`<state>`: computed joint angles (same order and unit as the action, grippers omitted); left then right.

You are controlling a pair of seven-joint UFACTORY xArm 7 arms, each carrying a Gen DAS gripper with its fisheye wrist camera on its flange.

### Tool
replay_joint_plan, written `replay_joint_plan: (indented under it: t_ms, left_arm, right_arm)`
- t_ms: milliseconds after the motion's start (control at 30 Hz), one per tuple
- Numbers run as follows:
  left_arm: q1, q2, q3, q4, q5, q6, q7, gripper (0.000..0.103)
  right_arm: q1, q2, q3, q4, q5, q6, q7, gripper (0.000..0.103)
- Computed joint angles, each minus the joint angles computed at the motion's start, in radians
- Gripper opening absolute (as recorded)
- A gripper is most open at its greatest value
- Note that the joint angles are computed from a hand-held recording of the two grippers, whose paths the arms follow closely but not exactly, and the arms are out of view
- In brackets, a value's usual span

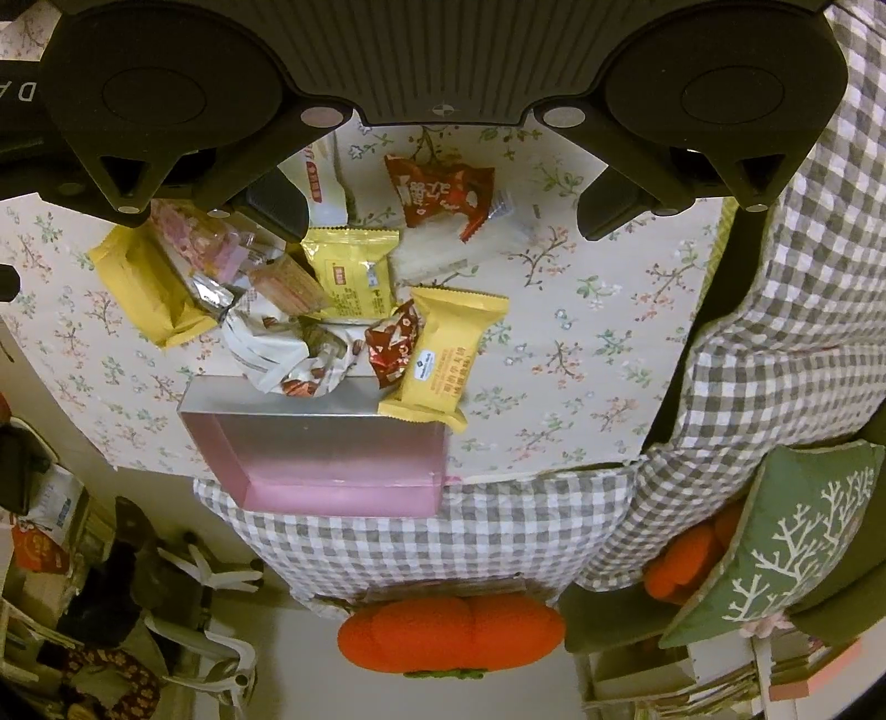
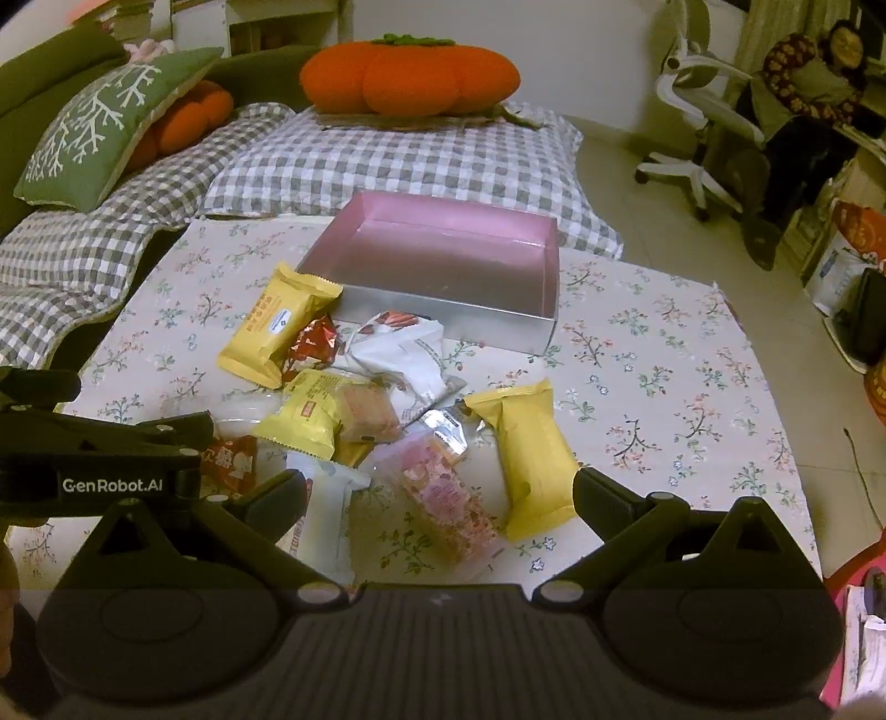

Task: Organize snacks

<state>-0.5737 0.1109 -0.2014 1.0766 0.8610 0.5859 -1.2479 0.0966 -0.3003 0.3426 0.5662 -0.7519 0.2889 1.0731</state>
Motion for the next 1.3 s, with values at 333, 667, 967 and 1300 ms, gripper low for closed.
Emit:
replay_joint_plan:
  t_ms: [333,667,967,1300]
  left_arm:
    - [-0.002,0.001,0.001,0.002,-0.003,0.004,0.006,0.103]
    - [0.000,0.001,0.001,0.001,-0.010,0.004,0.008,0.103]
    - [0.000,0.000,0.000,-0.001,-0.014,0.004,0.012,0.103]
    - [-0.001,0.001,0.000,0.000,-0.013,0.007,0.011,0.103]
  right_arm:
    - [0.007,0.003,-0.007,0.000,0.014,-0.002,-0.016,0.102]
    - [0.021,0.009,-0.017,0.005,0.041,0.007,-0.039,0.102]
    - [0.028,0.009,-0.020,0.006,0.066,0.018,-0.061,0.102]
    - [0.039,0.012,-0.030,0.007,0.096,0.022,-0.088,0.102]
